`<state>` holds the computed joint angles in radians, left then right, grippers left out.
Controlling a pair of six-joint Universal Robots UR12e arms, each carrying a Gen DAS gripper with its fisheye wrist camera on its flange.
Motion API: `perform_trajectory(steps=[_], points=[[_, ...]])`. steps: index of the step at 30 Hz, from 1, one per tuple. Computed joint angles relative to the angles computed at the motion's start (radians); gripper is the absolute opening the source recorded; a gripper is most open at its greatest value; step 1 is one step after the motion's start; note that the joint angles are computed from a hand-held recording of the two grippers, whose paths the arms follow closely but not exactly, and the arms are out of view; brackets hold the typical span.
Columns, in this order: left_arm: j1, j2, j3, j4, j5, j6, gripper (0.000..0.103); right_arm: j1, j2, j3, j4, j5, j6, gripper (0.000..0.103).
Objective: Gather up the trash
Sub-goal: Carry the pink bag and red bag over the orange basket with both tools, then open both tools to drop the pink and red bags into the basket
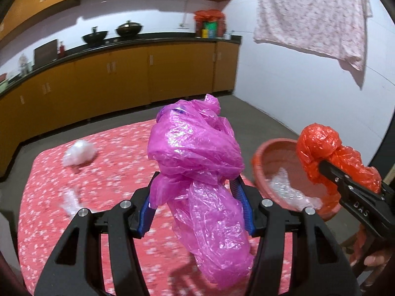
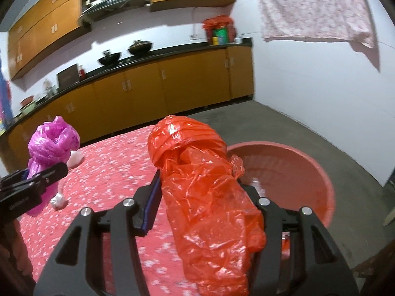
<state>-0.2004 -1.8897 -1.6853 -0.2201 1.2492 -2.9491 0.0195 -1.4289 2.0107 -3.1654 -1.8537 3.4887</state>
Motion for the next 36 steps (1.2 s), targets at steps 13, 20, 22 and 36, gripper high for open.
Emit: perform_trajectory(steps=[13,20,22,36], points=[[-0.066,-0.040,0.060,-0.066,-0.113,0.023,0.055,-0.050,-0.046,0.063,-0.027,-0.124,0.053,0.052],[-0.095,-0.071,0.100,-0.108,-0.149,0.031,0.055,-0.068,-0.052,0.077,-0.028,-0.156,0.079,0.052],[-0.104,-0.080,0.111,-0.119,-0.150,0.040,0.055,-0.073,-0.051,0.079,-0.024,-0.158,0.089,0.052],[-0.141,-0.126,0.172,-0.181,-0.163,0.076,0.055,-0.098,-0.041,0.082,-0.021,-0.145,0.132,0.052]])
